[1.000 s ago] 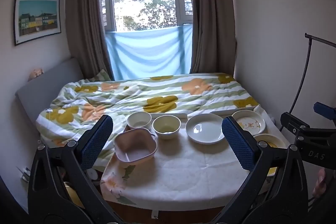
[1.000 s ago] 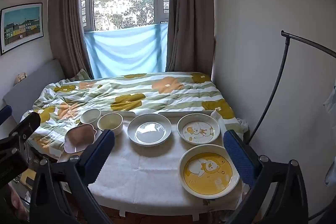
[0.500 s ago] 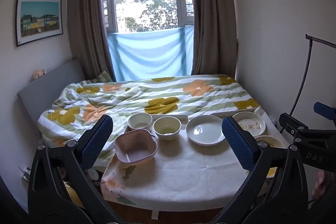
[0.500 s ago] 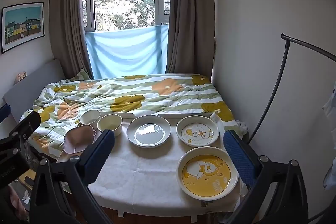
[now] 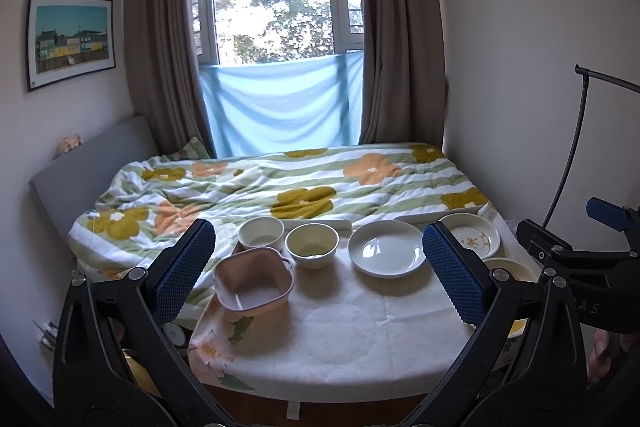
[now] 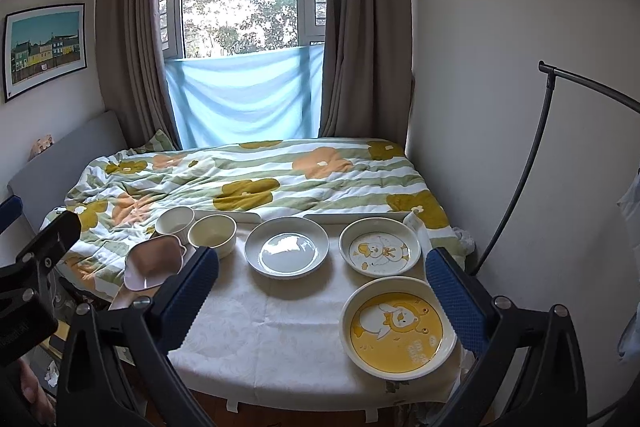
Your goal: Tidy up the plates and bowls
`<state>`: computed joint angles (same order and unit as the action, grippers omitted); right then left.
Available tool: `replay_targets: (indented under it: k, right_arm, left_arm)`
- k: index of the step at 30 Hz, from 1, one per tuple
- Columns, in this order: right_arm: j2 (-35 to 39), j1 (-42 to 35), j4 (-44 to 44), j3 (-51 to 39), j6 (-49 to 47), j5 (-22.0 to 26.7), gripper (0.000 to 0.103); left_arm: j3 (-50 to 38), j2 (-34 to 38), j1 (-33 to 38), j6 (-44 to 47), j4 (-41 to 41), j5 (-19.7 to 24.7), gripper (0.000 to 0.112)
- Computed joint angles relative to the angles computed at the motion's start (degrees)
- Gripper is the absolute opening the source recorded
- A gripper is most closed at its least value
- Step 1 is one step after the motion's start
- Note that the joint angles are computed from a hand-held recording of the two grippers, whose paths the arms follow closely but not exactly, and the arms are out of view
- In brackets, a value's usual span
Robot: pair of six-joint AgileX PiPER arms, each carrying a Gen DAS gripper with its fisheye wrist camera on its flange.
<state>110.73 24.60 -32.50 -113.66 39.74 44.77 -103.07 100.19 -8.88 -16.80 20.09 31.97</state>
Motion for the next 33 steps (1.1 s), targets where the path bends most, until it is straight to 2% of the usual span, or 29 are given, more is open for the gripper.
replay_targets:
  k: [33]
  right_arm:
    - [0.37, -0.23, 0.57, 0.0, -0.07, -0.29, 0.103]
  left_arm:
    - [0.04, 0.09, 0.35, 1.63, -1.88, 0.38, 0.103]
